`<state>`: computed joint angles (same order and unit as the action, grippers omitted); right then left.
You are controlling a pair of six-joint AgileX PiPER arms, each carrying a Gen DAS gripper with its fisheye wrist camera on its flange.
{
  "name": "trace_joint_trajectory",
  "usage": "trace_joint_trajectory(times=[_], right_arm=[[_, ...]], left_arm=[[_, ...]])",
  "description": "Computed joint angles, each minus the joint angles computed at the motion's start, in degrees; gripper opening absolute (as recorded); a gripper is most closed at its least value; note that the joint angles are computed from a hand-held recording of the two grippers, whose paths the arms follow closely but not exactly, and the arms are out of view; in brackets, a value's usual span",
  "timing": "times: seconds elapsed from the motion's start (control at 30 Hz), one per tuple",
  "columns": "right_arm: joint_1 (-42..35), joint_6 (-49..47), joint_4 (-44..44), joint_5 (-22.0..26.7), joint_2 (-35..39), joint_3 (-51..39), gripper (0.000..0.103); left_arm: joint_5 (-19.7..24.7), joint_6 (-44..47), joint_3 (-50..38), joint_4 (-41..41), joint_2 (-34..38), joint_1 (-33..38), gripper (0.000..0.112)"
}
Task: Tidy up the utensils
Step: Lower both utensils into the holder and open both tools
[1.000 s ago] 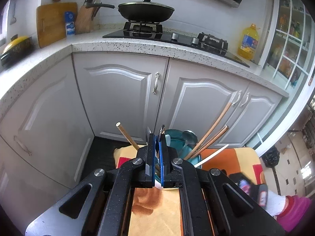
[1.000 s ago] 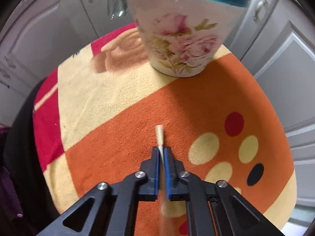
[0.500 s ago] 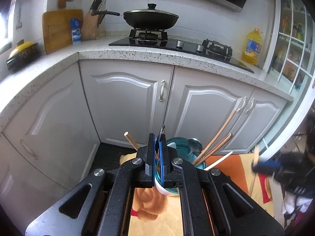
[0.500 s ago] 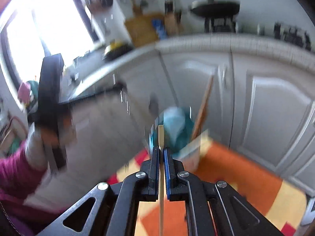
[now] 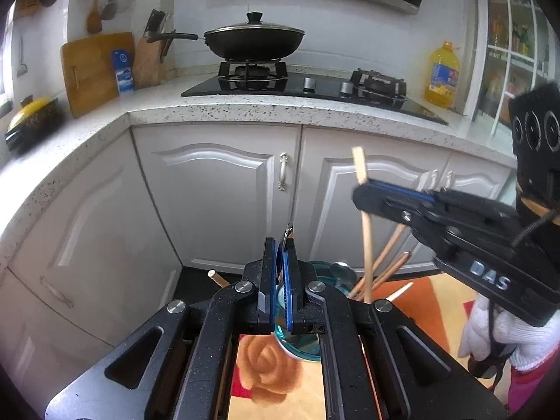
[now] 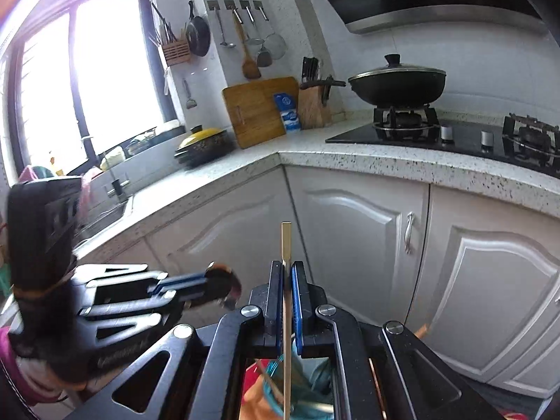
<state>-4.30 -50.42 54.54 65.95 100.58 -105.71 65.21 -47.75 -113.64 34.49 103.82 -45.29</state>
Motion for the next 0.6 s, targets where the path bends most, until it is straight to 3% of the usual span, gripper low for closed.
trace_joint_trajectory(times=[0.3, 0.6], right_arm=[[5.0, -4.1, -2.3, -13.5, 1.1, 8.1, 0.004], [1.9, -7.4, -6.8, -11.0, -3.2, 18.3, 0.004]], left_arm=[[-1.5, -2.7, 3.9, 1.6, 0.4, -0.4, 0.002], [-4.7, -6.3, 9.2, -0.7, 1.1, -0.9, 0.003]])
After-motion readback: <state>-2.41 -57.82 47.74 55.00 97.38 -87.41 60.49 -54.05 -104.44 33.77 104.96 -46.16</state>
